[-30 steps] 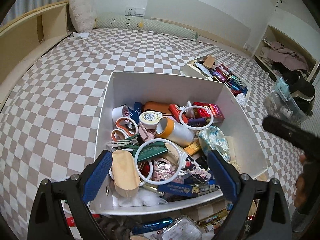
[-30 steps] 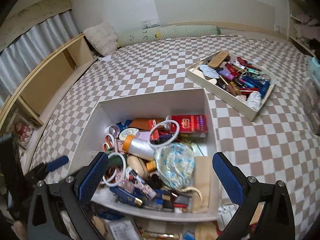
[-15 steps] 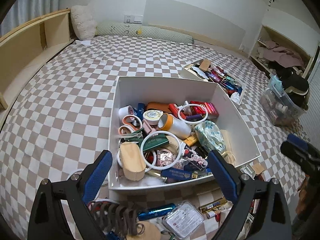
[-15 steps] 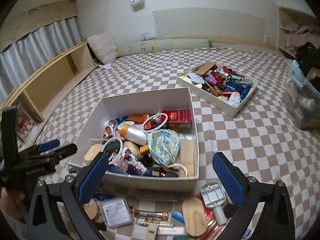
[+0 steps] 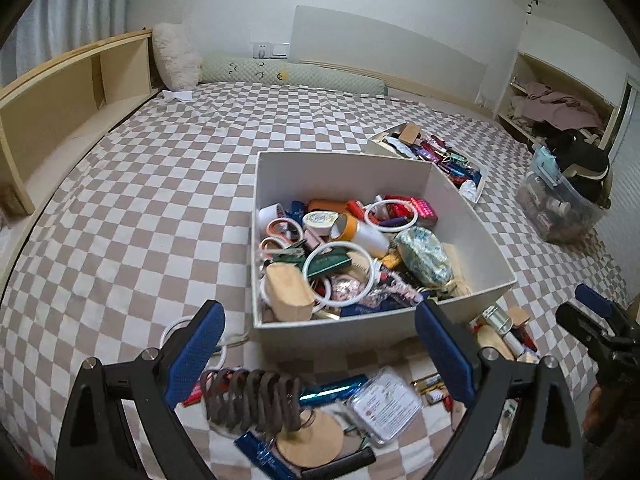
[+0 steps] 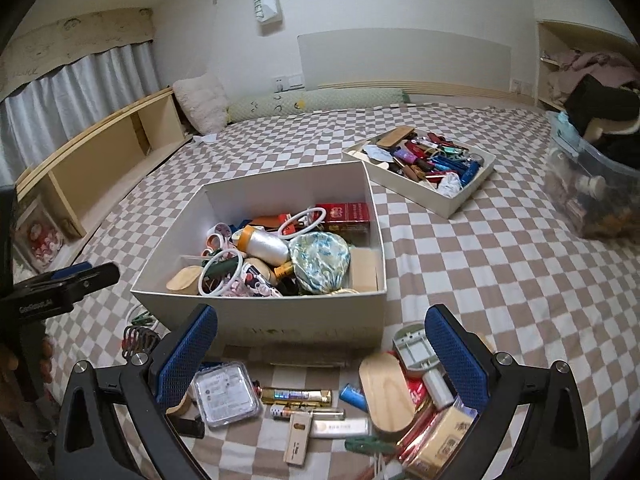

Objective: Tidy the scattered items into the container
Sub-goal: 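Withdraw both tools from the box back toward the scattered items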

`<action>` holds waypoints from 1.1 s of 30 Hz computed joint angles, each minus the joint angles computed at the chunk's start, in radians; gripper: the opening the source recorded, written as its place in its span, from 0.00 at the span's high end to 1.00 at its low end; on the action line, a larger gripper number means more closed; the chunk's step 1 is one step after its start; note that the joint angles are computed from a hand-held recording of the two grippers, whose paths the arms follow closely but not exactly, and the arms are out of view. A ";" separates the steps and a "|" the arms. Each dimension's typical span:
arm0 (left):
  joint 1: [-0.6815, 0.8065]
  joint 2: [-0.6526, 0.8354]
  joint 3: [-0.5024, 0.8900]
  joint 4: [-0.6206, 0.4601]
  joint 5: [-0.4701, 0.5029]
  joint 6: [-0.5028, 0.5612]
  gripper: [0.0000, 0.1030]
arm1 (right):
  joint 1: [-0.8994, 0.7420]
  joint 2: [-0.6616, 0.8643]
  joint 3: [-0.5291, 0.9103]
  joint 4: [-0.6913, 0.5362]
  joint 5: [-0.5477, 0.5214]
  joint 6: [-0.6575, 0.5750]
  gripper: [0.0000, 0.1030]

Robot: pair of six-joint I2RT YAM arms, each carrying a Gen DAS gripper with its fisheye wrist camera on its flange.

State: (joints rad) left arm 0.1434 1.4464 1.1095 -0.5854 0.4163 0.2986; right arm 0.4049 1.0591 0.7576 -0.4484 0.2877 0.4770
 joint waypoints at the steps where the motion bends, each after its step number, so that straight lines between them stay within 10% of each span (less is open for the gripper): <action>1: 0.008 -0.004 -0.009 0.000 0.001 0.008 0.06 | 0.003 -0.006 -0.010 0.005 0.002 0.006 0.00; 33: 0.063 0.176 -0.107 0.106 -0.146 0.056 0.06 | 0.120 0.020 -0.222 0.097 -0.020 0.142 0.00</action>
